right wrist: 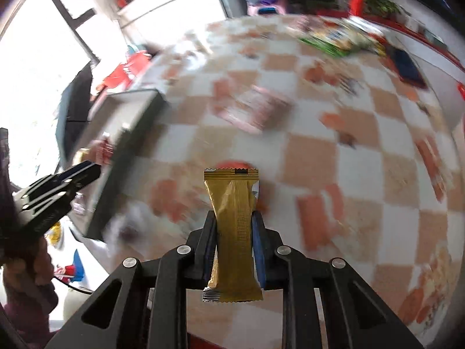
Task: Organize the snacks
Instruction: 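Carry the clear packet and gold bar to the white tray and open both grippers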
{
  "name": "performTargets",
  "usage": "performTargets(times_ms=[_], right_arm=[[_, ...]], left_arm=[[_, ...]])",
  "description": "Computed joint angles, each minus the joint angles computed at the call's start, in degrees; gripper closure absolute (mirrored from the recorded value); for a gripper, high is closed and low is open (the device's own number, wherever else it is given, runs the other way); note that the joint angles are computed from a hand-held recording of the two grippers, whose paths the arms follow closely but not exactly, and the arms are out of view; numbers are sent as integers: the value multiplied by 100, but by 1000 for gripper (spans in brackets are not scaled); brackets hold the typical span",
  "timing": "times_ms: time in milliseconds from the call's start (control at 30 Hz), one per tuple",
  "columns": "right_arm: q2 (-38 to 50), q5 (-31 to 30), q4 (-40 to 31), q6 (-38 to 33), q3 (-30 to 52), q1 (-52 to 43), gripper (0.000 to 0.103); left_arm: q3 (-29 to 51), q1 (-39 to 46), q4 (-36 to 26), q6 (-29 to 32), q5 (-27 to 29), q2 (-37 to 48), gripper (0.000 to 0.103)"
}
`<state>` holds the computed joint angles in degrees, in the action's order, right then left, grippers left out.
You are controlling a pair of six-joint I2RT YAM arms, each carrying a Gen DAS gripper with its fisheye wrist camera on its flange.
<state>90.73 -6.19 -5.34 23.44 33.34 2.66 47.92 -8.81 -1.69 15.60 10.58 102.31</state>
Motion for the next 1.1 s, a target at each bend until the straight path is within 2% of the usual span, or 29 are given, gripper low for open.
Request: performTargets(times_ms=[133,267,333,367,467,533,633,700,767,800,833,867,967,1100], right_arm=[[675,-53,-98,100,995,529,79],[1415,-127,-209,61,1918,874,79],[1634,-201,-200,32,2154,905,79],[1724,-256,-192,54,2241,913,79],[1754,-206,-152,65,2180,902,79],[1601,-179,-89,107,1875,799,79],[1329,-159,-67,128,1500,584,79],[1122,-160,-15,132,1228,413,79],[976,-178,-7,125,1088,294,79],[940,-189,2,117,1055,261,79],[915,-198,5,115,1041,239,79],[902,-214,16,116,1036,224,79],[891,-277,80,133,1043,245,79],[999,-304,98,155,1176,359,79]], left_arm=[[497,583,-287,63,84,278,73],[463,773,-418,472,176,313,71],[122,609,-372,967,214,217,51],[-192,411,-219,1265,189,135,47],[-853,-176,289,1796,-10,13,45],[-1090,-691,745,1881,-401,241,45],[-748,-921,598,1660,-605,815,44],[-565,-853,459,1480,-454,960,43],[-412,-812,225,1253,-388,1024,43],[-407,-794,209,1211,-349,1027,48],[-376,-746,90,1215,-164,1031,62],[-354,-686,9,1242,-46,1028,70],[-447,-635,51,1219,57,979,72],[-365,-311,-265,1089,390,716,72]])
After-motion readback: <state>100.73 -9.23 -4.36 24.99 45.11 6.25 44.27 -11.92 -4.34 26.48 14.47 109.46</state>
